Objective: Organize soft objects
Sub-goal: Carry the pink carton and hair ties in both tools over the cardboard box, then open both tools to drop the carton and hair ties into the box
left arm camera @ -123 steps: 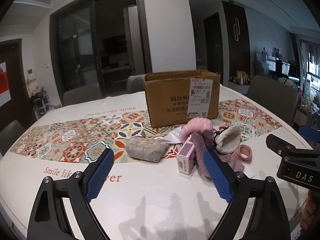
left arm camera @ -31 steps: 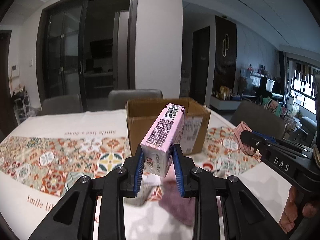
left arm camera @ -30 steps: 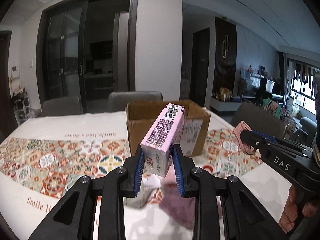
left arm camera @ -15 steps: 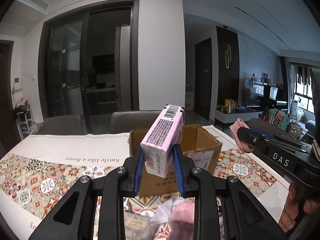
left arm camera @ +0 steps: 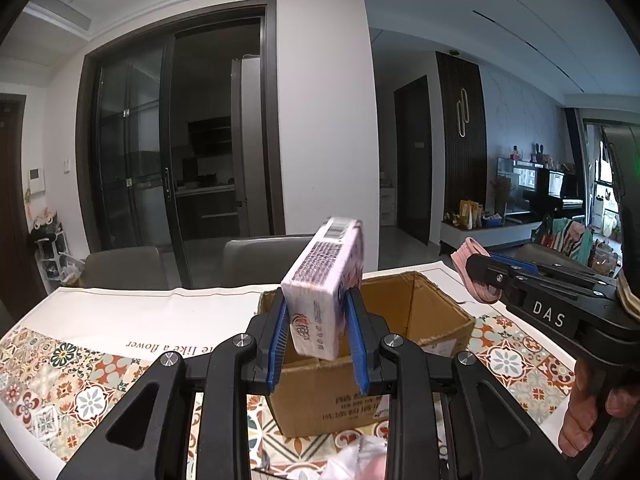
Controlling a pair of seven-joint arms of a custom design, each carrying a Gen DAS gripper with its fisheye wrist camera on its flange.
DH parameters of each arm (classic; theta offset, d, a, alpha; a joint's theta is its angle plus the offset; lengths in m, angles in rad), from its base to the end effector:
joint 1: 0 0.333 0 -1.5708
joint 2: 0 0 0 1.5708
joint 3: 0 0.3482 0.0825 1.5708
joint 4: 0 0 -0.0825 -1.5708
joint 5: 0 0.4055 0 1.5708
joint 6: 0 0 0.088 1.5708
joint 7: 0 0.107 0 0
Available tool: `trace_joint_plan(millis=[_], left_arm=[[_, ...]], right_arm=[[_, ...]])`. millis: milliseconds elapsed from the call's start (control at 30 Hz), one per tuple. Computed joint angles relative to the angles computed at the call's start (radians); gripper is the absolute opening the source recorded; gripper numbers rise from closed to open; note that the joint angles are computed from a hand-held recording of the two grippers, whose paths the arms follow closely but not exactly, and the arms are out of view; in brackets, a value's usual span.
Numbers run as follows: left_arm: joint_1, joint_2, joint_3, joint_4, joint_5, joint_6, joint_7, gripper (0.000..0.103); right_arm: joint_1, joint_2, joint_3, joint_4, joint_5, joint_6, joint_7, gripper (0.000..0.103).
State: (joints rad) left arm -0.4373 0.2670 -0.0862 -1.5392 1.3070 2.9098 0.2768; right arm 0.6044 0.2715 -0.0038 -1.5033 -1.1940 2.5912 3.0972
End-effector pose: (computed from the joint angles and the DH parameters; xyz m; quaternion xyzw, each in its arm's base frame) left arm 0.5894 -0.3982 0.6212 -0.4621 0.6566 -0.4695 0.3673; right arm 0.5858 0.4232 0.6240 -0.5471 0.6172 -0.3526 0.4420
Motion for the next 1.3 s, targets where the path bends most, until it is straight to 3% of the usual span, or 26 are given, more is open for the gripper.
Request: trace_joint_plan(millis=[167, 267, 367, 433, 533, 700, 767, 833, 867, 1000, 1167, 1300], left_arm=[[0.002, 0.057, -0.005, 0.058, -0.094, 0.001, 0.094, 0.026], [0.006, 0.121, -0.006, 0.122, -0.197, 0.016, 0.203, 0.025], [0.041, 0.196, -0.057, 0.191, -0.374, -0.003, 0.373, 0.025], [0.021, 0.229, -0.035, 0.237, -0.4, -0.019, 0.399, 0.025], [0.019, 0.272, -0.048, 0.297, -0.486, -0.048, 0.502, 0.025], [0.068, 0.348, -0.148, 0.395, -0.72, -0.143, 0.732, 0.028], [0.066, 0.361, -0.152, 0.413, -0.776, -0.166, 0.768, 0.037], [0.043, 0.353, -0.12, 0.404, -0.793, -0.166, 0.768, 0.05], [0.029, 0.341, -0.096, 0.386, -0.791, -0.149, 0.76, 0.055], [-0.028, 0.307, -0.007, 0.343, -0.79, -0.117, 0.751, 0.062], [-0.059, 0.263, 0.039, 0.284, -0.797, -0.094, 0.751, 0.062], [-0.061, 0.22, 0.043, 0.224, -0.792, -0.074, 0.743, 0.062]], right_arm=[[-0.009, 0.037, -0.009, 0.04, 0.037, 0.012, -0.044, 0.013], [-0.016, 0.078, -0.018, 0.086, 0.095, 0.023, -0.107, 0.013], [-0.016, 0.125, -0.033, 0.139, 0.166, 0.021, -0.171, 0.013], [-0.015, 0.157, -0.043, 0.179, 0.224, 0.003, -0.22, 0.013], [-0.008, 0.193, -0.061, 0.223, 0.289, -0.005, -0.283, 0.013], [-0.01, 0.238, -0.074, 0.273, 0.413, -0.01, -0.388, 0.013], [-0.013, 0.252, -0.076, 0.289, 0.463, -0.022, -0.423, 0.019], [-0.004, 0.257, -0.092, 0.289, 0.481, -0.021, -0.428, 0.046], [0.006, 0.256, -0.106, 0.282, 0.477, -0.022, -0.414, 0.049], [0.018, 0.238, -0.123, 0.249, 0.467, -0.014, -0.391, 0.05], [0.02, 0.205, -0.123, 0.201, 0.46, -0.009, -0.359, 0.05], [0.026, 0.179, -0.116, 0.177, 0.43, -0.02, -0.34, 0.05]])
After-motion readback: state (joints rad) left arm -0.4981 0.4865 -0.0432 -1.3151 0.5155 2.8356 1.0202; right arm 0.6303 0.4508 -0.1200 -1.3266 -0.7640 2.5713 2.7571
